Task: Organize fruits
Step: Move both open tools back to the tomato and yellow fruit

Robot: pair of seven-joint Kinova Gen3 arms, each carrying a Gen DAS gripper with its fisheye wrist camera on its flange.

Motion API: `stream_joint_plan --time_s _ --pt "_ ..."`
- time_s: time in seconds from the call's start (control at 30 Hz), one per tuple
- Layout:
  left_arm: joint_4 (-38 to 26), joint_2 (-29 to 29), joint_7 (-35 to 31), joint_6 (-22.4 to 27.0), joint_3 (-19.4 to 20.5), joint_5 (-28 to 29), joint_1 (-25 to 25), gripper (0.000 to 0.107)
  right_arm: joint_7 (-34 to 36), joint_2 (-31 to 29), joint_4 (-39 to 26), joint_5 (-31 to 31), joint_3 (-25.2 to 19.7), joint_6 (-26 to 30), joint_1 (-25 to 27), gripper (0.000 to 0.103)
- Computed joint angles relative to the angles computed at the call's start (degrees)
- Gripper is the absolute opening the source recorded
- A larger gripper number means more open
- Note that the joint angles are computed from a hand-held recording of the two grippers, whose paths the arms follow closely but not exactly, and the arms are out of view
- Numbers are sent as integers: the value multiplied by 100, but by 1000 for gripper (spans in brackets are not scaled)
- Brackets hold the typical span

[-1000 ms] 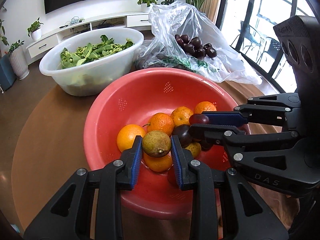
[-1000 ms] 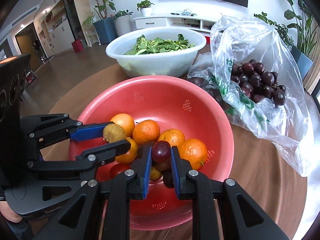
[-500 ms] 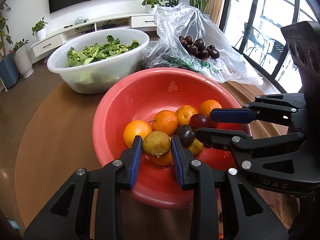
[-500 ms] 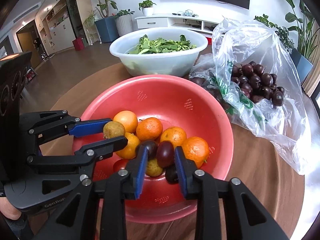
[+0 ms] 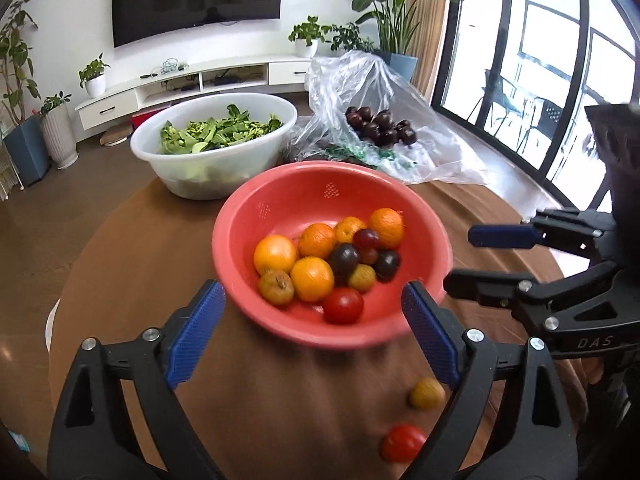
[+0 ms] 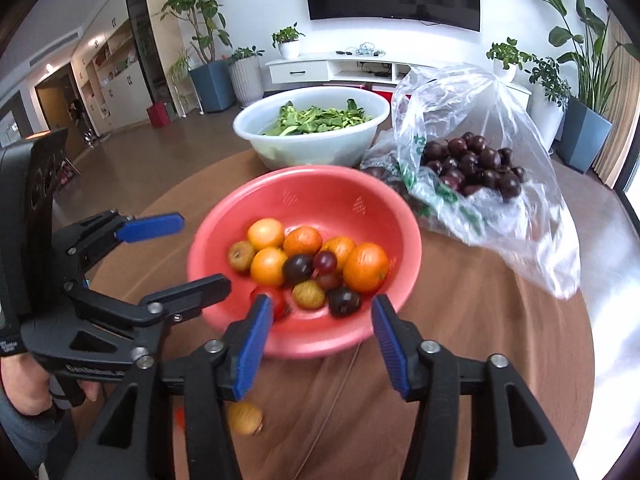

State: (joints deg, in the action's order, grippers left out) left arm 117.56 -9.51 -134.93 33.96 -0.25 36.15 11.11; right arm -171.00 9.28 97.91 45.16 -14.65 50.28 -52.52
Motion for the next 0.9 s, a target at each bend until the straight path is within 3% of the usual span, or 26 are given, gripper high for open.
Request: stream_joint_plan --time_s 0.1,0.3,0.5,0.73,0.9 --pt "355 -414 22 -9 -115 28 15 103 -55 -75 185 -105 -99 -40 -69 59" --pt "998 -1185 398 186 -318 -267 2 103 17 -32 443 -343 -221 -281 -136 59" --pt "1500 -1814 720 403 -407 -708 173 103 469 122 455 -723 -118 -750 -76 52" --pt "1692 -1986 945 468 -487 -936 377 103 1194 246 476 -1411 38 -1299 148 47" --pt "1614 -1842 995 515 -539 -950 467 103 1851 369 330 -1860 69 -1300 181 46"
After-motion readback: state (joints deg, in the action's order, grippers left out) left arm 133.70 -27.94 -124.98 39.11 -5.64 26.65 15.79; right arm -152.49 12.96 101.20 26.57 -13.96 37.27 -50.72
